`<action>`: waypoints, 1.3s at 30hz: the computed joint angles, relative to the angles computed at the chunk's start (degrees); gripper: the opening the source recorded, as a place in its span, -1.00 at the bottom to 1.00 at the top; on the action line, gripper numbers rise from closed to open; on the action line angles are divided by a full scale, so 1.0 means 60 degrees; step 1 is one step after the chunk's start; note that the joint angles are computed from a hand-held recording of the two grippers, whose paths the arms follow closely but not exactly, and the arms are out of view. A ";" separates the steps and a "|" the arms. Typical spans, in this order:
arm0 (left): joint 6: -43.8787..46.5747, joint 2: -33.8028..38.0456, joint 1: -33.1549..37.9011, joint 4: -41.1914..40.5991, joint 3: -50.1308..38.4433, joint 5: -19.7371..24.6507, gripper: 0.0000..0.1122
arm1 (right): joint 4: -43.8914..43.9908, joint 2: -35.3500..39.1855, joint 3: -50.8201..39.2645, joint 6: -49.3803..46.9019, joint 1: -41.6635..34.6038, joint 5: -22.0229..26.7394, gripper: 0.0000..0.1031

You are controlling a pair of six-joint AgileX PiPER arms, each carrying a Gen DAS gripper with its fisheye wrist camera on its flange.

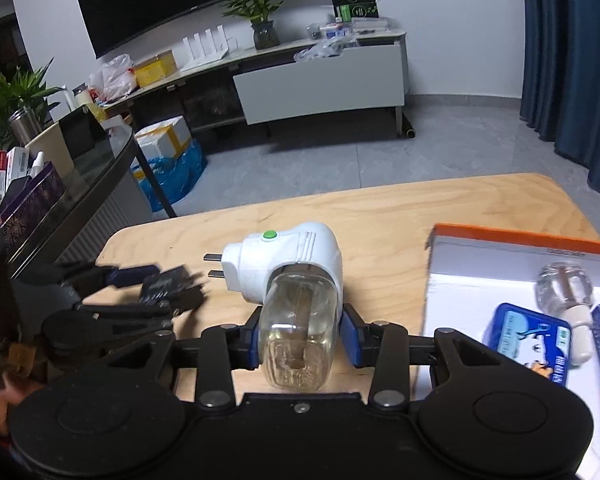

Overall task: Organize rigid objects
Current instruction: 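Grasp the black charger with left tool while right tool grasps the glass-bottle diffuser, then carry the black charger and glass-bottle diffuser with both tools over the white box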

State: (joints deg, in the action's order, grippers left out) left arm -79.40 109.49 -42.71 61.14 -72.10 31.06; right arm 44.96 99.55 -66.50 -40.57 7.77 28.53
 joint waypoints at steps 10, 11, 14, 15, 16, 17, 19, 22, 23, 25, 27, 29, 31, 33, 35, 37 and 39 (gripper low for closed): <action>-0.2676 -0.0527 -0.1473 0.0375 0.0513 0.1811 0.01 | 0.1051 -0.0955 0.0721 -0.1177 -0.0528 0.0462 -0.09; -0.2492 -0.0511 -0.1562 0.0213 0.0303 0.2071 0.01 | 0.1085 -0.1096 0.0808 -0.1236 -0.0593 0.0510 -0.09; -0.2206 -0.0635 -0.1908 -0.0170 -0.0083 0.2743 0.01 | 0.1314 -0.1587 0.1148 -0.1542 -0.0885 0.0663 -0.09; -0.2096 -0.0680 -0.2049 -0.0316 -0.0243 0.2998 0.01 | 0.1372 -0.1758 0.1261 -0.1599 -0.1004 0.0773 -0.09; -0.2095 -0.0679 -0.2175 -0.0416 -0.0400 0.3204 0.01 | 0.1444 -0.1945 0.1389 -0.1680 -0.1138 0.0880 -0.09; -0.2074 -0.0684 -0.2328 -0.0550 -0.0572 0.3455 0.01 | 0.1498 -0.2090 0.1468 -0.1767 -0.1274 0.0979 -0.09; -0.1949 -0.0611 -0.2591 -0.0806 -0.0995 0.3979 0.01 | 0.1541 -0.2472 0.1693 -0.1884 -0.1550 0.1178 -0.09; -0.1940 -0.0461 -0.3014 -0.1074 -0.1585 0.4720 0.01 | 0.1614 -0.3022 0.2034 -0.2134 -0.2048 0.1535 -0.09; -0.2010 -0.0458 -0.3131 -0.1134 -0.1693 0.4879 0.01 | 0.1598 -0.3191 0.2137 -0.2197 -0.2196 0.1620 -0.09; -0.2122 -0.0427 -0.3329 -0.1262 -0.1956 0.5121 0.01 | 0.1579 -0.3527 0.2356 -0.2351 -0.2479 0.1749 -0.09; -0.2094 -0.0294 -0.3579 -0.1276 -0.2326 0.5467 0.01 | 0.1651 -0.3843 0.2558 -0.2580 -0.2854 0.1952 -0.09; -0.2064 -0.0167 -0.3785 -0.1276 -0.2669 0.5724 0.01 | 0.1786 -0.4100 0.2682 -0.2834 -0.3338 0.2343 -0.09; -0.2046 -0.0021 -0.3996 -0.1280 -0.3048 0.5973 0.01 | 0.1885 -0.4359 0.2816 -0.3071 -0.3759 0.2620 -0.09; -0.2001 0.0155 -0.4205 -0.1254 -0.3426 0.6208 0.01 | 0.1984 -0.4558 0.2895 -0.3289 -0.4209 0.2957 -0.09; -0.2026 0.0246 -0.4374 -0.1247 -0.3648 0.6292 0.01 | 0.2087 -0.4738 0.2961 -0.3509 -0.4688 0.3317 -0.09; -0.2052 0.0388 -0.4553 -0.1241 -0.3918 0.6391 0.01 | 0.2198 -0.4936 0.3046 -0.3764 -0.5255 0.3724 -0.09; -0.2096 0.0511 -0.4712 -0.1245 -0.4155 0.6457 0.01 | 0.2280 -0.5111 0.3125 -0.4025 -0.5843 0.4079 -0.09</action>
